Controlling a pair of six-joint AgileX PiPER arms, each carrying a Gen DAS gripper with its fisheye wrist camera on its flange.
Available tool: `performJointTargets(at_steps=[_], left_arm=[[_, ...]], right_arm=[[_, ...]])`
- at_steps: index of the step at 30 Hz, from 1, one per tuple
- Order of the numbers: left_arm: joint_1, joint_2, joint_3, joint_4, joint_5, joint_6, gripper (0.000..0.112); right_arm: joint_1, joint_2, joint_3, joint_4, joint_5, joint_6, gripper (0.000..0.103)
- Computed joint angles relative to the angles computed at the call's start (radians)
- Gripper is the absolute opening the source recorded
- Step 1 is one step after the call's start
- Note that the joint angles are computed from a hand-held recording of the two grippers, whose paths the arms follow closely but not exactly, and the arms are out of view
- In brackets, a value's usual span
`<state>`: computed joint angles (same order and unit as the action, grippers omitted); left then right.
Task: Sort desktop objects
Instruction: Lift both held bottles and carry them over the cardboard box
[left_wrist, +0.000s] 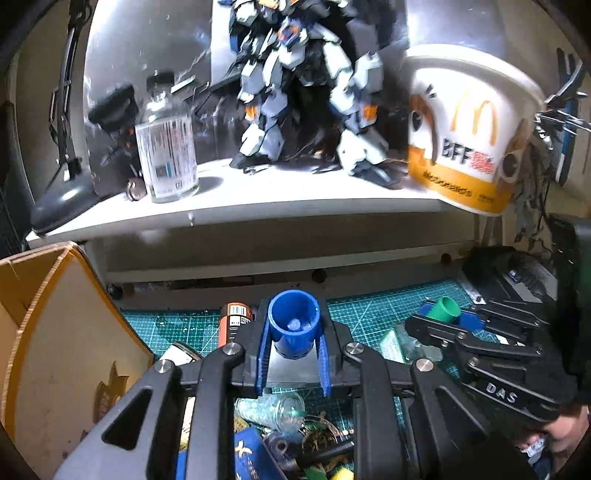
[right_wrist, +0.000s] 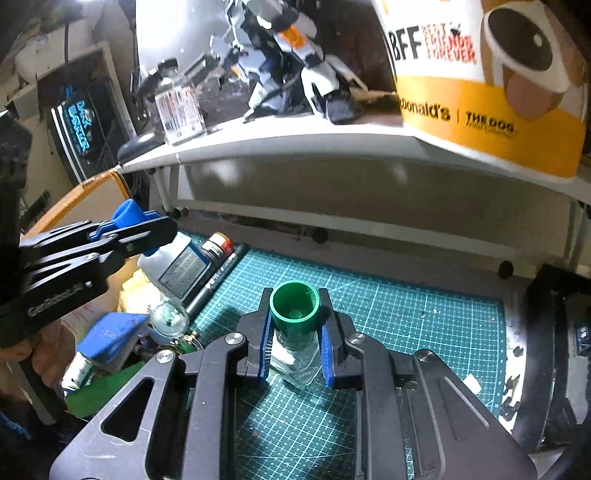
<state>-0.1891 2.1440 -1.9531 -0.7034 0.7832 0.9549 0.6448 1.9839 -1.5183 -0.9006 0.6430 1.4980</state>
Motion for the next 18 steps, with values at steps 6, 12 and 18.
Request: performJointTargets(at_steps=[6, 12, 18], left_arm=[[0.021, -0.067, 0.092, -0.077, -0.028, 0.076, 0.021], [0.067, -0.125, 0.178, -0.185, -0.027, 0.153, 0.021], [0.117, -0.204, 0.24, -0.287, 0.011, 0.227, 0.021]], right_arm=[[0.015, -0.021, 0.014, -0.063, -0.017, 0.06, 0.02], [0.043, -0.025, -0.026, -0.083, 0.04, 0.056, 0.02], [0.102, -0.052, -0.078, -0.061, 0.161, 0.032, 0.02]])
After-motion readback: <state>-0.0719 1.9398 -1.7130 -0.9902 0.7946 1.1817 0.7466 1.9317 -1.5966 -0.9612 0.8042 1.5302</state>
